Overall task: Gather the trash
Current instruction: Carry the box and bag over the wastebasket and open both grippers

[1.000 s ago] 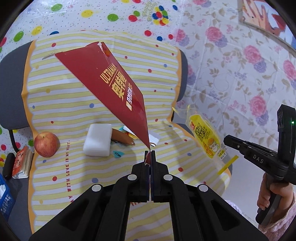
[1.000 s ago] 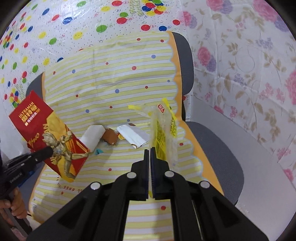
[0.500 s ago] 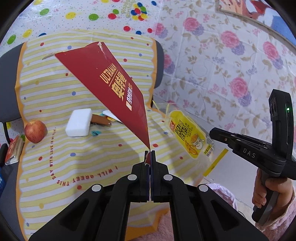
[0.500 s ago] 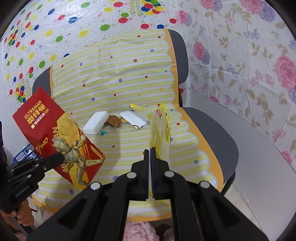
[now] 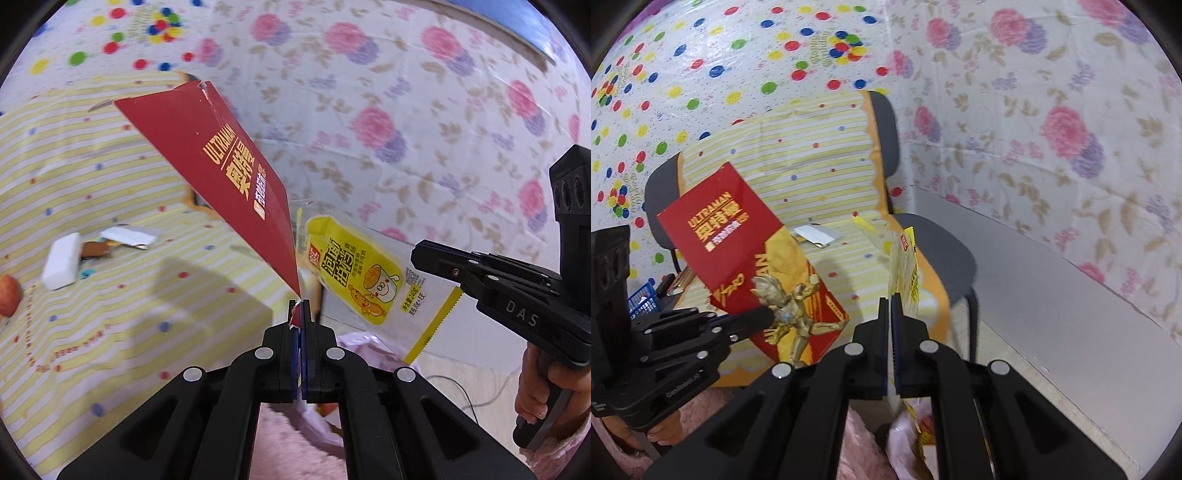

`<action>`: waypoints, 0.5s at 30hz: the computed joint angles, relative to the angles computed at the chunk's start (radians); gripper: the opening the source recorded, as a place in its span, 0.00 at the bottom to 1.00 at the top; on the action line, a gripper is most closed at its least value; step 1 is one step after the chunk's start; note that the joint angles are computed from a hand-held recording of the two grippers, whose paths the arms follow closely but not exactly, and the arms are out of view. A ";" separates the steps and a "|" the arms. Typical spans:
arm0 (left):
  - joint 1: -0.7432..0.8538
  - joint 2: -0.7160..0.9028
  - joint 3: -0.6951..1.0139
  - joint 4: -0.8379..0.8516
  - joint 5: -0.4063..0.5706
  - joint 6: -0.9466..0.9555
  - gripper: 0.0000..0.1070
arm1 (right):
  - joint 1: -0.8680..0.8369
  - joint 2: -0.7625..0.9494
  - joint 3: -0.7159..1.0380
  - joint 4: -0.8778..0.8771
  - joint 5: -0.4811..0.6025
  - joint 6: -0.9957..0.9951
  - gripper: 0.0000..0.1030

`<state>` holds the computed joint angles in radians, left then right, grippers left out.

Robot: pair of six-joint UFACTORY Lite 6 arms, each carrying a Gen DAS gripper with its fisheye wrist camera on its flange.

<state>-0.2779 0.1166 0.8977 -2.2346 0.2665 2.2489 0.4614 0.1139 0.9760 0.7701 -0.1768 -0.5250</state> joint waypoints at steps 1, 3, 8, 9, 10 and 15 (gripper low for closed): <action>-0.022 0.015 0.006 -0.020 -0.001 0.019 0.01 | -0.009 -0.049 -0.059 0.039 -0.012 -0.030 0.02; -0.076 0.062 0.029 -0.037 -0.004 0.032 0.01 | -0.025 -0.113 -0.143 0.090 -0.027 -0.066 0.02; -0.172 0.188 0.106 -0.049 -0.022 0.038 0.01 | -0.090 -0.209 -0.287 0.038 -0.027 0.015 0.02; -0.183 0.209 0.122 -0.055 -0.028 0.043 0.01 | -0.109 -0.220 -0.309 -0.012 -0.023 0.068 0.02; -0.192 0.227 0.132 -0.066 -0.031 0.052 0.01 | -0.123 -0.230 -0.327 -0.056 -0.021 0.112 0.02; -0.236 0.322 0.194 -0.131 -0.046 0.122 0.01 | -0.199 -0.236 -0.384 -0.390 -0.019 0.443 0.02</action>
<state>-0.5135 0.4381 1.0914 -2.3659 0.2206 2.3706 0.2622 -0.1217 0.5918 0.3802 -0.1956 -0.0820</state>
